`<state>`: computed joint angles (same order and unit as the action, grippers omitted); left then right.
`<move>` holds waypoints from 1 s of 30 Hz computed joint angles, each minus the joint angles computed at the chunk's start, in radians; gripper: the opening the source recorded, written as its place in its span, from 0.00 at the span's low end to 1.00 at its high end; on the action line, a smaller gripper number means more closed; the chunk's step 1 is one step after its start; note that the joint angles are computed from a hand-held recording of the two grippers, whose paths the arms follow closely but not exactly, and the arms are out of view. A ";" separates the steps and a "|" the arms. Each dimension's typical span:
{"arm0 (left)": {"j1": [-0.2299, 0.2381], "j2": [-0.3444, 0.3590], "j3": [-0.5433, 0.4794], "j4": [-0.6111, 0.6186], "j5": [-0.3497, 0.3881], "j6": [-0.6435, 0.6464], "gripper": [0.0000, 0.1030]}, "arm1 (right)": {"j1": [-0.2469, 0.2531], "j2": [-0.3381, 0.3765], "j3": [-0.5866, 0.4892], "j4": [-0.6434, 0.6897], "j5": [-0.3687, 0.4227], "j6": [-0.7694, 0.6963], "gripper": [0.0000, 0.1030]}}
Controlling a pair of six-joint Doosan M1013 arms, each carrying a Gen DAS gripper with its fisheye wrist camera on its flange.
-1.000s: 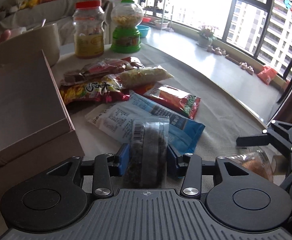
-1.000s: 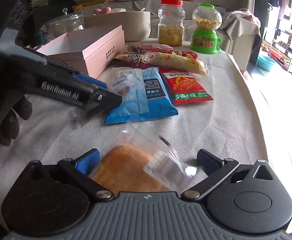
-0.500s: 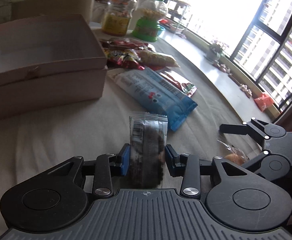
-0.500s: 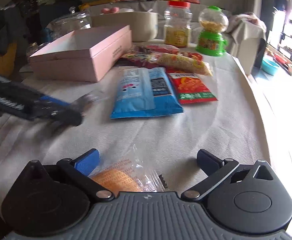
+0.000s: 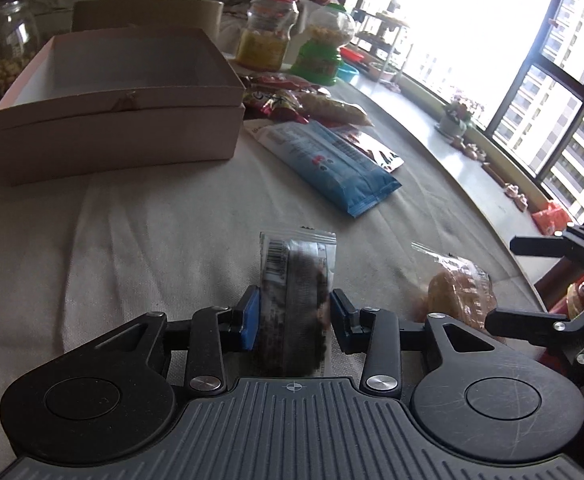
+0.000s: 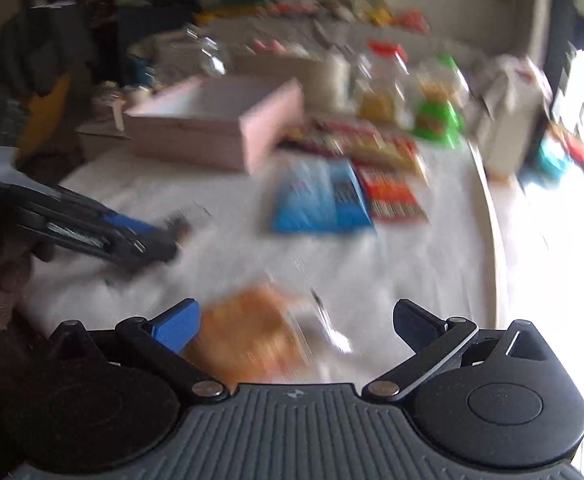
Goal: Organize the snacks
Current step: 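Carry the dark packet and bun into the pink box and open both grippers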
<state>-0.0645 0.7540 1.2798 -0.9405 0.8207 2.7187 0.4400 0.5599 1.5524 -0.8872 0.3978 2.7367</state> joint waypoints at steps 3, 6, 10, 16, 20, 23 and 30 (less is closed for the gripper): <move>0.003 0.001 0.002 -0.012 0.005 -0.003 0.41 | -0.032 -0.005 0.022 0.266 -0.083 -0.145 1.00; 0.007 0.001 0.003 -0.016 0.011 -0.017 0.41 | -0.045 -0.002 0.022 0.486 -0.127 -0.323 0.96; 0.006 -0.004 0.009 -0.014 0.003 -0.018 0.41 | -0.028 0.015 -0.002 0.451 -0.132 -0.356 0.95; 0.001 -0.013 0.024 -0.002 -0.018 0.005 0.41 | -0.006 0.058 -0.071 0.328 -0.069 -0.278 0.94; 0.002 -0.021 0.037 -0.005 -0.024 0.027 0.41 | -0.004 0.064 -0.090 0.356 -0.038 -0.299 0.93; 0.005 -0.025 0.049 -0.022 -0.030 0.048 0.41 | -0.006 0.072 -0.112 0.428 0.003 -0.341 0.93; -0.002 -0.043 0.073 0.003 -0.068 0.058 0.41 | -0.002 0.099 -0.165 0.470 0.071 -0.347 0.85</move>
